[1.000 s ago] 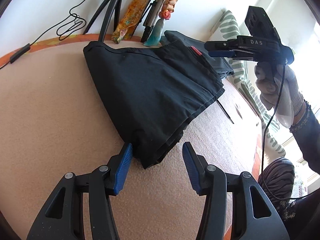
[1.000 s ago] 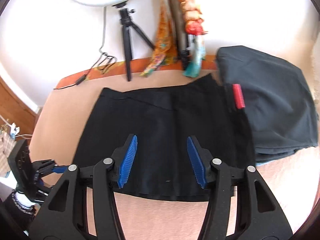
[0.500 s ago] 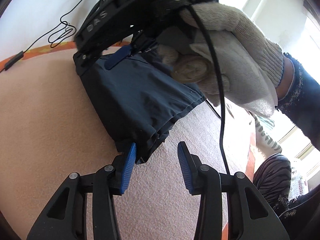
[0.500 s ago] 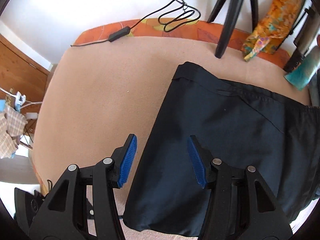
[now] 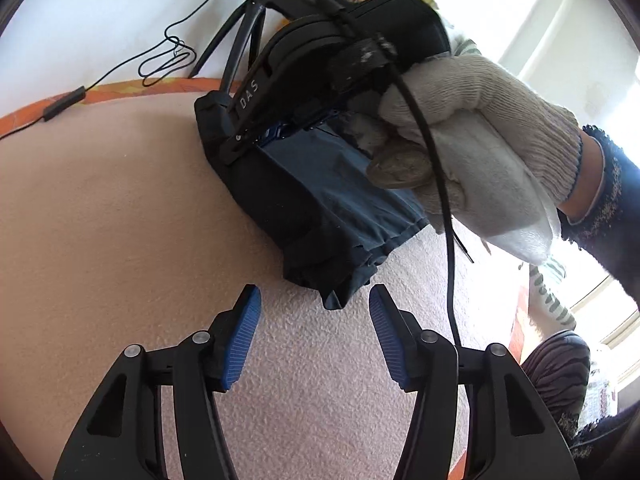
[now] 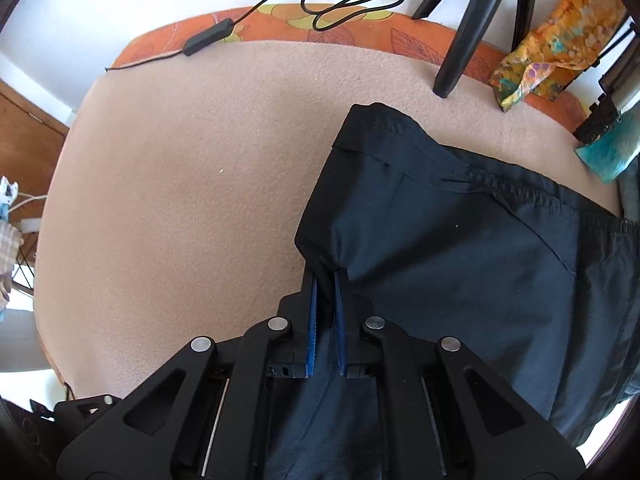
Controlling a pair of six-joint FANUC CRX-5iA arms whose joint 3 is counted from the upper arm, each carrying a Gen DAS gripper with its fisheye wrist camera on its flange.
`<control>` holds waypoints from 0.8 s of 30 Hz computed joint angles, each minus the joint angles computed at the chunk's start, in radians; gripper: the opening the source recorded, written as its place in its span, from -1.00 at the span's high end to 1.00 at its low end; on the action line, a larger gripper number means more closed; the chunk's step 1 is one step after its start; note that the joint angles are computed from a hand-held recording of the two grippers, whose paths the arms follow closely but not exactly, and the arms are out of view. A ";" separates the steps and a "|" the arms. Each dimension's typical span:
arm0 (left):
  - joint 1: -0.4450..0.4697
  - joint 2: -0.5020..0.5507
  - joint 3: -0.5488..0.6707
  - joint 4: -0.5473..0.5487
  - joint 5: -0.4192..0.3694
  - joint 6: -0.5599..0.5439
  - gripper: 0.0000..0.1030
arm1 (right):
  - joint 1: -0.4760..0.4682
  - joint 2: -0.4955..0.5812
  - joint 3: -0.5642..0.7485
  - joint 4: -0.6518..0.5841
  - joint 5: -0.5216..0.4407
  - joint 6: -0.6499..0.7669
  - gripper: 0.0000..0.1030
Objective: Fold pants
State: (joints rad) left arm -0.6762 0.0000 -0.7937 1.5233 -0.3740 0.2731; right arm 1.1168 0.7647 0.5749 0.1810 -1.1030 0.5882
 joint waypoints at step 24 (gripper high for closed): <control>-0.365 0.101 0.258 0.837 0.173 -0.774 0.03 | -0.046 -0.418 -0.475 0.189 0.251 -0.202 0.93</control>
